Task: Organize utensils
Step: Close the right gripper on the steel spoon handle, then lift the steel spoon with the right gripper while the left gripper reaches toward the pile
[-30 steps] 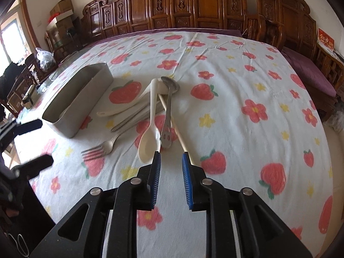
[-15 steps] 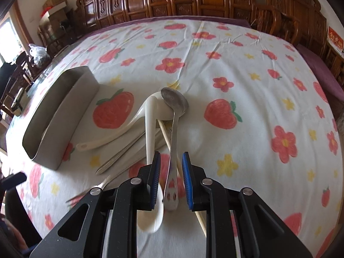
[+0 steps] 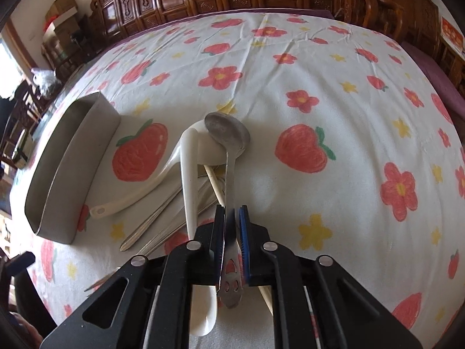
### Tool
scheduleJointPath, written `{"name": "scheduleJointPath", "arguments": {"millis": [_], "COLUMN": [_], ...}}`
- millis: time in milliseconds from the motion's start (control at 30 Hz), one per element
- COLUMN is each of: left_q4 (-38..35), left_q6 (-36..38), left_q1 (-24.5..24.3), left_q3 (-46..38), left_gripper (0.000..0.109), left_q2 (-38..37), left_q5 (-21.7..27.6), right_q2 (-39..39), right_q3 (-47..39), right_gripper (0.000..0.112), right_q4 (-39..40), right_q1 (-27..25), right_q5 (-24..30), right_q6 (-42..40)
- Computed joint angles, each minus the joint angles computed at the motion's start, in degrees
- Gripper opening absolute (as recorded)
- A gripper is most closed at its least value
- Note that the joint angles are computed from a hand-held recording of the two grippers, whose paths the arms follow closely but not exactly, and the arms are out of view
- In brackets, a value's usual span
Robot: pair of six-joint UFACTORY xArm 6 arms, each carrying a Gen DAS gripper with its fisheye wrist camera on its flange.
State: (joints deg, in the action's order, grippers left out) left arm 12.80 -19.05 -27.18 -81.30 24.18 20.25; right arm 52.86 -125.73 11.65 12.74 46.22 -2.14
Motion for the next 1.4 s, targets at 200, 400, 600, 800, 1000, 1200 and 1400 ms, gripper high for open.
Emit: {"name": "scheduleJointPath", "arguments": {"millis": [200,400,600,800,1000,1200,1400], "left_q4": [-0.03,0.66,-0.15,-0.31,-0.31,0.42,-0.05], "left_q6": [0.28,0.07,0.95,1.62,1.48,1.1,1.43], "left_q1": [-0.05,0.07,0.22,-0.2,-0.54,-0.76,-0.79], "left_q3": [0.03,-0.11,-2.82,-3.78,-5.51,-7.36,-10.76], "left_gripper": [0.095,0.095,0.095,0.095,0.095,0.095,0.095], "left_q2": [-0.01,0.05,2.02,2.73,4.08,5.15,7.33], "left_q5": [-0.03,0.32,1.68,1.56,2.48,3.49,5.27], "right_q2": [1.09,0.9,-2.72,-7.86,-10.12,-4.99,1.16], "right_q3": [-1.78,-1.23,4.32,12.79,16.79,8.35,-1.89], "right_gripper": [0.011,0.009,0.008,0.008,0.01,0.01,0.01], "right_q4": [-1.08,-0.12,3.89,4.77,5.51,4.37,1.43], "right_q1": [-0.11,-0.44,-1.15,-2.12,-2.43,-2.67,-2.55], "right_q5": [0.42,-2.6,-4.69,-4.32,-6.81,-4.31,0.8], "right_q6": [1.74,2.34,-0.35,-2.68,-4.76,-2.37,0.82]}}
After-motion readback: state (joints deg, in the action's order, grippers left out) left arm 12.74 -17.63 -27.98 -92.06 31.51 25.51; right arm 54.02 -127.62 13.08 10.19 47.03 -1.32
